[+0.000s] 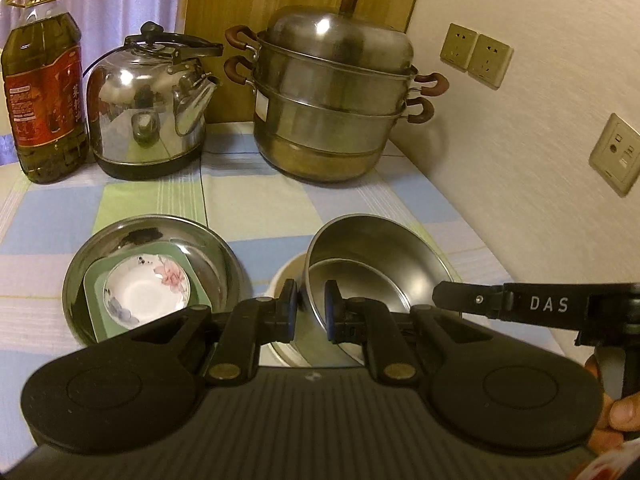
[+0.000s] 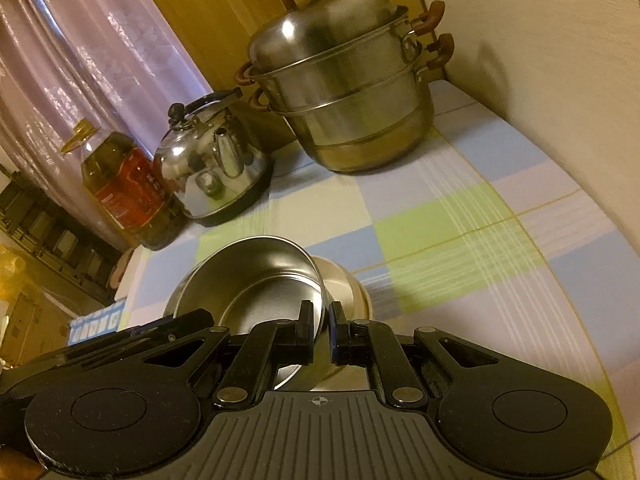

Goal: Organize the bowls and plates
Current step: 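Carry the steel bowl with the left tool onto the cream bowl stack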

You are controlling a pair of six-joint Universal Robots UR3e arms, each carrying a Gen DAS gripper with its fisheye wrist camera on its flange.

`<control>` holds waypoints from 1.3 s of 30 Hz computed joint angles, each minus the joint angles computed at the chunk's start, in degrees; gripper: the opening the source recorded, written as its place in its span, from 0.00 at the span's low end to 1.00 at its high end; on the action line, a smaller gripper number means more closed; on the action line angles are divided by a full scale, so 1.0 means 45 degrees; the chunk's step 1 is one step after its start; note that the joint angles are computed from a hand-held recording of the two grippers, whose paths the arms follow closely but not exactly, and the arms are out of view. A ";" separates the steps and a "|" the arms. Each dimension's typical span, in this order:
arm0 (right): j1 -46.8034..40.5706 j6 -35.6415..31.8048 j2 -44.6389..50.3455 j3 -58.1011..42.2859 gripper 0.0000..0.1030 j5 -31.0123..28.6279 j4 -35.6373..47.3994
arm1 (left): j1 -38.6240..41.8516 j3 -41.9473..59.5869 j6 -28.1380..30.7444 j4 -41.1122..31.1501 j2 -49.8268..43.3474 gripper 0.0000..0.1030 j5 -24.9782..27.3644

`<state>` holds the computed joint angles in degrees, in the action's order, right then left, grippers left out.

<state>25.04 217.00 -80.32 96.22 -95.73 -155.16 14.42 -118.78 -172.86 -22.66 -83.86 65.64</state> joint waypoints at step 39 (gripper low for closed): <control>-0.0776 -0.0386 0.1585 0.0182 0.08 0.0758 -0.1313 | -0.0881 0.1176 0.0131 0.1194 -0.3029 0.12 0.1172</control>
